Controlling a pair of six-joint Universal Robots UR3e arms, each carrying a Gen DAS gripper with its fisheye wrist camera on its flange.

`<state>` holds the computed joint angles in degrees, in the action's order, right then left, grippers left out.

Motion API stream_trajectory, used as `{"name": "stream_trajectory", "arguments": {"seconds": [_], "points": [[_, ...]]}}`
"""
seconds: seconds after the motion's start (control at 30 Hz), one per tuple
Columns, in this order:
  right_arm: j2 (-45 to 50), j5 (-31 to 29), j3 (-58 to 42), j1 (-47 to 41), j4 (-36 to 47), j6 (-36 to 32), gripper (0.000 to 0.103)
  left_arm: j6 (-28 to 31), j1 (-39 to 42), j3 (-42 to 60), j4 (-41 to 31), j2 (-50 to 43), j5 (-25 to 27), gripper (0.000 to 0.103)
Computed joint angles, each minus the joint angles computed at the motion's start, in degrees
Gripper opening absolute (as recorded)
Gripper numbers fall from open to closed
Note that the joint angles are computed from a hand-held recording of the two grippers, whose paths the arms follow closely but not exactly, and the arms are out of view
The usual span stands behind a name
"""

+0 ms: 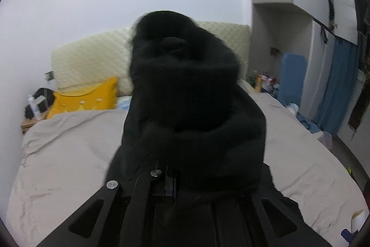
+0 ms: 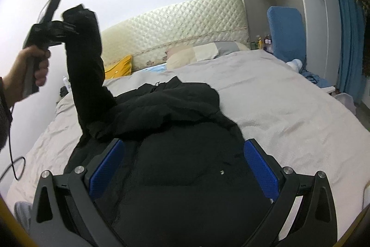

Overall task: Fold large clothes
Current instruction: 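Lift the sleeve with the left tool and fold it over the jacket front, then release the sleeve onto the jacket and raise the left tool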

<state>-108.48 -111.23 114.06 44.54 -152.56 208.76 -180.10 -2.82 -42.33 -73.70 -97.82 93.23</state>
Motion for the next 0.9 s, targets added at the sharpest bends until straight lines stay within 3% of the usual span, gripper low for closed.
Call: {"name": "stream_trajectory", "arguments": {"seconds": [0.17, 0.3, 0.53, 0.77, 0.9], "points": [[-4.9, 4.3, 4.1, -5.6, 0.1, -1.4, 0.103, -1.6, -9.5, 0.7, 5.2, -9.3, 4.5, 0.006], [-9.2, 10.8, 8.0, -12.1, 0.2, -1.2, 0.103, -3.2, -12.5, -2.4, 10.3, -14.5, 3.9, 0.006], [-10.2, 16.4, 11.1, -17.5, -0.4, -2.0, 0.103, -3.9, -13.9, -19.4, 24.4, -17.3, 2.6, 0.006], [-7.5, 20.1, 11.9, -19.7, -1.8, -3.2, 0.103, -5.2, -15.6, -22.4, 33.0, -23.7, 5.0, 0.006], [-5.7, 21.3, 12.3, -20.2, -2.7, -3.5, 0.103, -6.1, -16.0, -21.4, 34.4, -27.3, 5.6, 0.006]]}}
